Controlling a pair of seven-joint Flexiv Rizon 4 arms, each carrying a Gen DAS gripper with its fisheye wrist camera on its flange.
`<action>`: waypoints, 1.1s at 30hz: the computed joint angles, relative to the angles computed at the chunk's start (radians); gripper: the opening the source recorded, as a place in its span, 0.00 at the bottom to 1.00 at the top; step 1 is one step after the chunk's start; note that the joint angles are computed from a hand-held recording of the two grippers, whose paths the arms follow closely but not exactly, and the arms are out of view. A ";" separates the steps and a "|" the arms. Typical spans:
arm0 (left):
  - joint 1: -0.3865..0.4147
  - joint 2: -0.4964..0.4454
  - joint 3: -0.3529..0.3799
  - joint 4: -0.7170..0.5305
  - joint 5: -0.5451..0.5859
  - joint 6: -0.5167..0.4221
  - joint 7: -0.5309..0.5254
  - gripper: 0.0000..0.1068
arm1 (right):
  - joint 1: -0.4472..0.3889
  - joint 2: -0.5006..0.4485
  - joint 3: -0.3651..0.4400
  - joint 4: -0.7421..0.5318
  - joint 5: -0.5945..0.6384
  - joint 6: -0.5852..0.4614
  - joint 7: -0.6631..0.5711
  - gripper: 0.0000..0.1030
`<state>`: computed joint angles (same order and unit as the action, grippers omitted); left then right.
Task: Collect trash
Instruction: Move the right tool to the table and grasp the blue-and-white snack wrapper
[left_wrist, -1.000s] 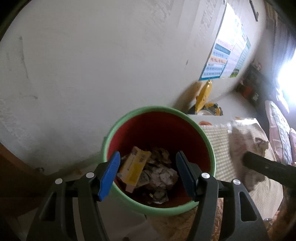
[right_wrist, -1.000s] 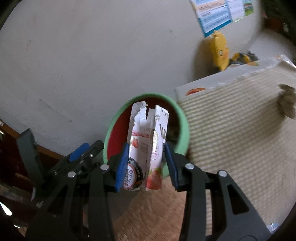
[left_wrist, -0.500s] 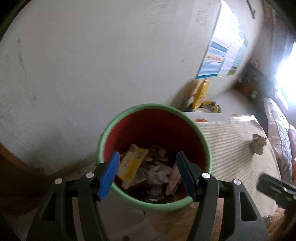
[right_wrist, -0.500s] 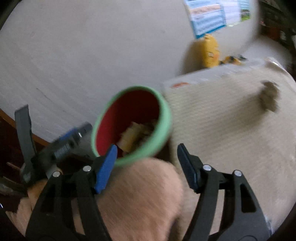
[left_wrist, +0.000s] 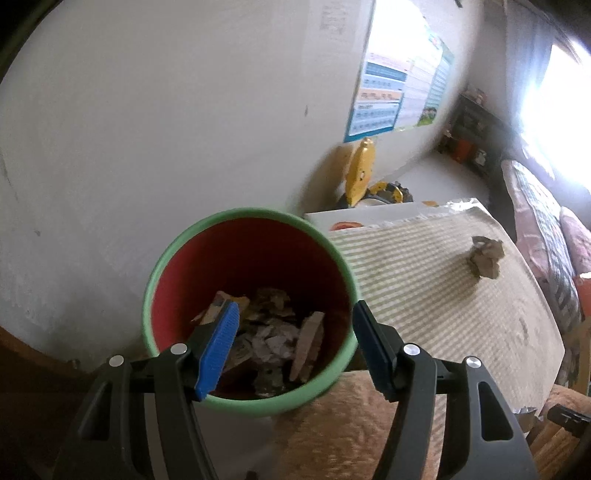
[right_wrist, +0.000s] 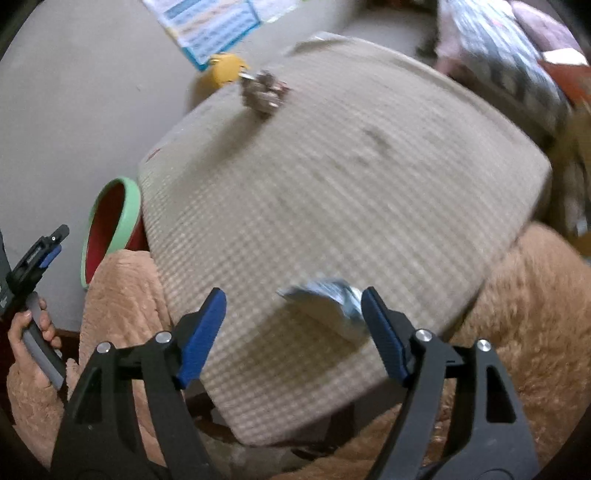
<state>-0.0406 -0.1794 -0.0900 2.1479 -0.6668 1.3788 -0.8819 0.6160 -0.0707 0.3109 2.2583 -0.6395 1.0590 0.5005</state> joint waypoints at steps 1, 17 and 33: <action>-0.006 0.003 -0.001 -0.001 0.007 -0.001 -0.004 0.57 | -0.001 -0.001 0.000 0.006 0.003 0.011 0.006 0.74; -0.117 0.014 -0.033 -0.021 0.154 -0.017 -0.044 0.61 | -0.008 -0.065 -0.036 0.032 0.049 0.166 -0.089 0.76; -0.155 -0.016 0.002 -0.066 0.332 -0.092 -0.181 0.62 | 0.006 -0.153 -0.004 -0.134 0.399 0.023 -0.673 0.31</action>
<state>-0.1958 -0.1952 -0.0885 2.0816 -0.3348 1.2864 -1.0628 0.6221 -0.2242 0.3066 2.1246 -0.2401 1.0819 -0.1727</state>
